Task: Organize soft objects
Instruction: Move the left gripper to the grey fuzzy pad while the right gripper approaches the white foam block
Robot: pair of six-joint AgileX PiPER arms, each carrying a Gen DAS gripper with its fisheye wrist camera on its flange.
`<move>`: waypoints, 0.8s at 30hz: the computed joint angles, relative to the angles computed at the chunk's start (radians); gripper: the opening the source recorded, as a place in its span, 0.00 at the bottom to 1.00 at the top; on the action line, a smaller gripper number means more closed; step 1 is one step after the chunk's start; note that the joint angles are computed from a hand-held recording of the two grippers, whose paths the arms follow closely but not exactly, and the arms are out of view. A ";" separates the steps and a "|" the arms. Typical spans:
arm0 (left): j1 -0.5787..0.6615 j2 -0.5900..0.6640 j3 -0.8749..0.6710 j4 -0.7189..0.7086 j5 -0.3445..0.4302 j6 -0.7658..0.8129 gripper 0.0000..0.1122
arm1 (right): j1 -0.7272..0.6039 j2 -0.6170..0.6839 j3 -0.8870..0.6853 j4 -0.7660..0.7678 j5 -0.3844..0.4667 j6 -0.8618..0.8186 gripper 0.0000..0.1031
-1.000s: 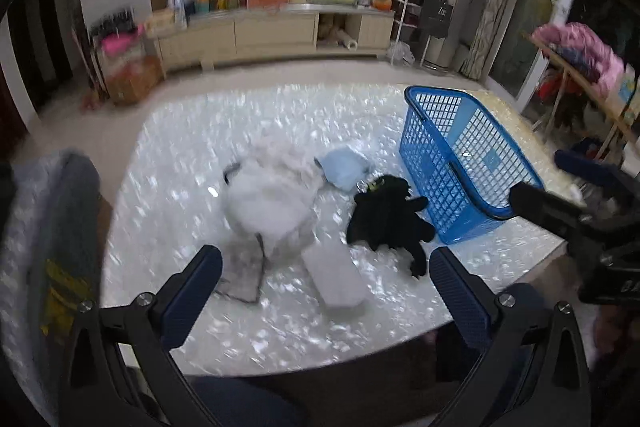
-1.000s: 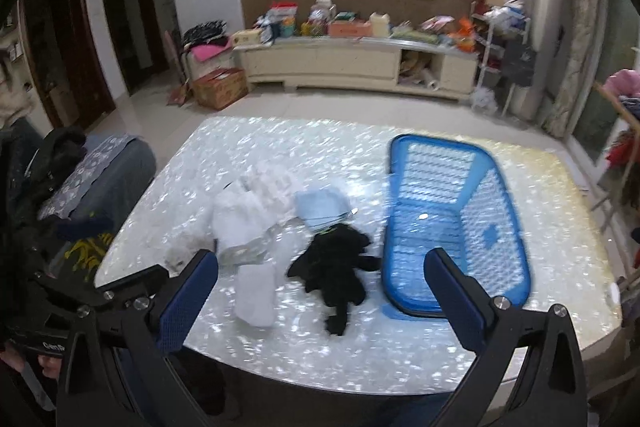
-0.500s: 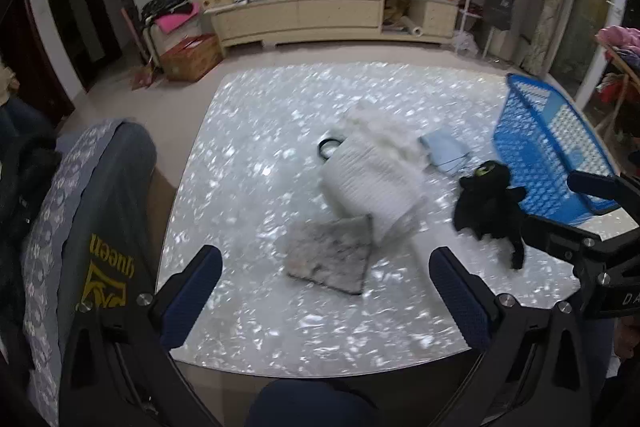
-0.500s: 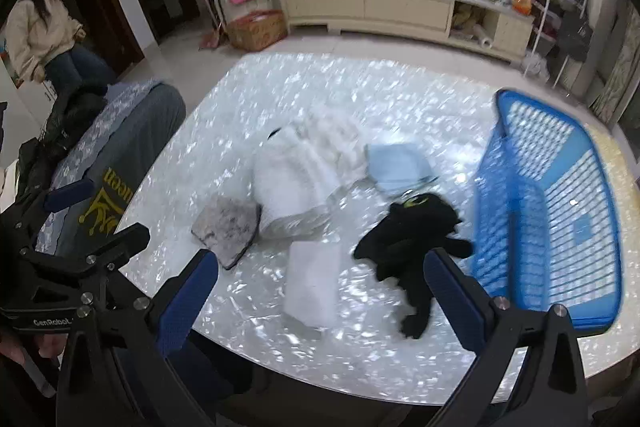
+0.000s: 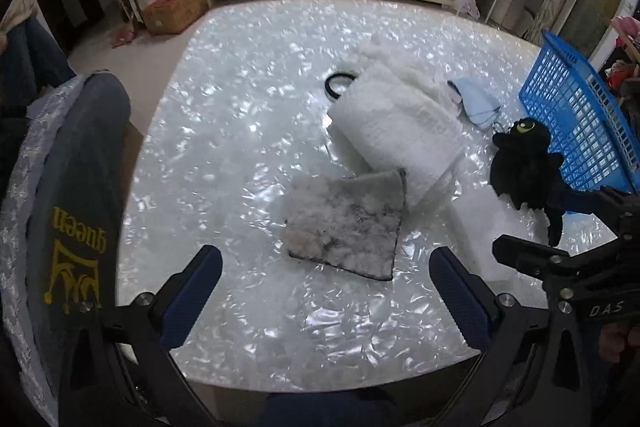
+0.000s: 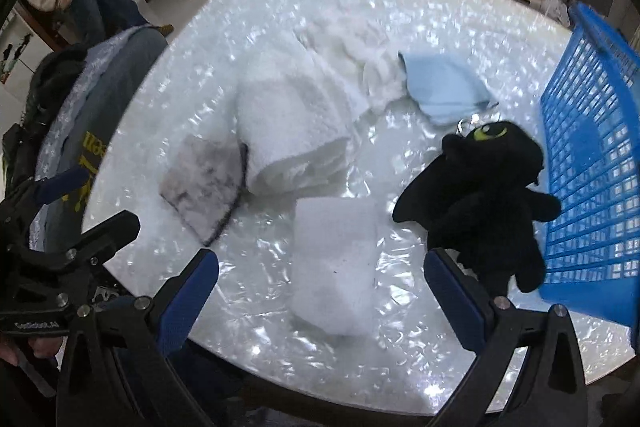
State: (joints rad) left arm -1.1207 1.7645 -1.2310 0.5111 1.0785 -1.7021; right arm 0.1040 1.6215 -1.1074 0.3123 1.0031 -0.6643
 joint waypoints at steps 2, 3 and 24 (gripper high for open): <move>0.029 0.016 0.019 -0.012 -0.056 0.023 0.92 | 0.008 0.021 0.005 -0.011 -0.021 0.011 1.00; 0.041 0.024 0.027 -0.014 -0.079 0.031 0.92 | 0.010 0.034 0.007 -0.018 -0.029 0.017 1.00; 0.218 0.076 0.151 -0.087 -0.376 0.155 0.89 | 0.016 0.135 0.027 -0.045 -0.091 0.029 0.87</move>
State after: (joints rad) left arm -0.9023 1.8403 -1.0805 0.4239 0.7020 -1.5474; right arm 0.1200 1.7567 -1.0806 0.2674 0.9125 -0.6348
